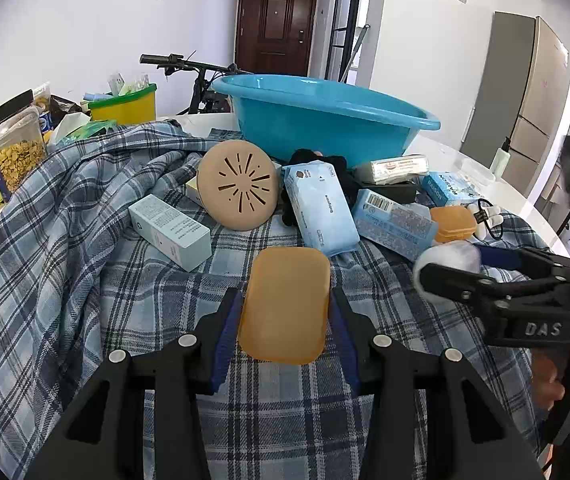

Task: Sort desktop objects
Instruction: 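Hold the soap in the left tool while the right grasps the white lotion bottle, then lift the soap and lotion bottle and carry them over the blue basin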

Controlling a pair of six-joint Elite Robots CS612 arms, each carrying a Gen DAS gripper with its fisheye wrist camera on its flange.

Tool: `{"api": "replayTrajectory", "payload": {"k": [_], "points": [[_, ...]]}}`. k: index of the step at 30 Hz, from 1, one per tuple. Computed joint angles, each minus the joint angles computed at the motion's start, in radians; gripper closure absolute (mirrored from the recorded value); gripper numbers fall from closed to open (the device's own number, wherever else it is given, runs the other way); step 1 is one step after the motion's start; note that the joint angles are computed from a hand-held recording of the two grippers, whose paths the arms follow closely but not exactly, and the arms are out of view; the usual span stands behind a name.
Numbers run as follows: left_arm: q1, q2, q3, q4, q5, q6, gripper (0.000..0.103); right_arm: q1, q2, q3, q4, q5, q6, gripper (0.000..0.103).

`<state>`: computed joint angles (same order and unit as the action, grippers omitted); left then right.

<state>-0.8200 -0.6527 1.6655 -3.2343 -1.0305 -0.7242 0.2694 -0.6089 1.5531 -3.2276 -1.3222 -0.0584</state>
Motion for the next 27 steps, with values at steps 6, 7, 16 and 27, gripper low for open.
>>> {"api": "replayTrajectory", "payload": {"k": [6, 7, 16, 27], "points": [[-0.008, -0.002, 0.002, -0.014, 0.037, 0.01, 0.057, 0.021, -0.011, 0.059, -0.197, -0.137, 0.004, 0.011], [-0.011, -0.003, 0.004, -0.02, 0.054, 0.016, 0.057, 0.026, -0.012, 0.064, -0.229, -0.16, 0.005, 0.011], [-0.063, 0.003, 0.012, -0.131, 0.29, 0.077, 0.057, 0.062, -0.005, 0.112, -0.549, -0.323, 0.032, 0.011], [-0.087, -0.017, 0.035, -0.257, 0.354, 0.144, 0.057, 0.067, -0.022, 0.131, -0.621, -0.345, 0.04, 0.011]]}}
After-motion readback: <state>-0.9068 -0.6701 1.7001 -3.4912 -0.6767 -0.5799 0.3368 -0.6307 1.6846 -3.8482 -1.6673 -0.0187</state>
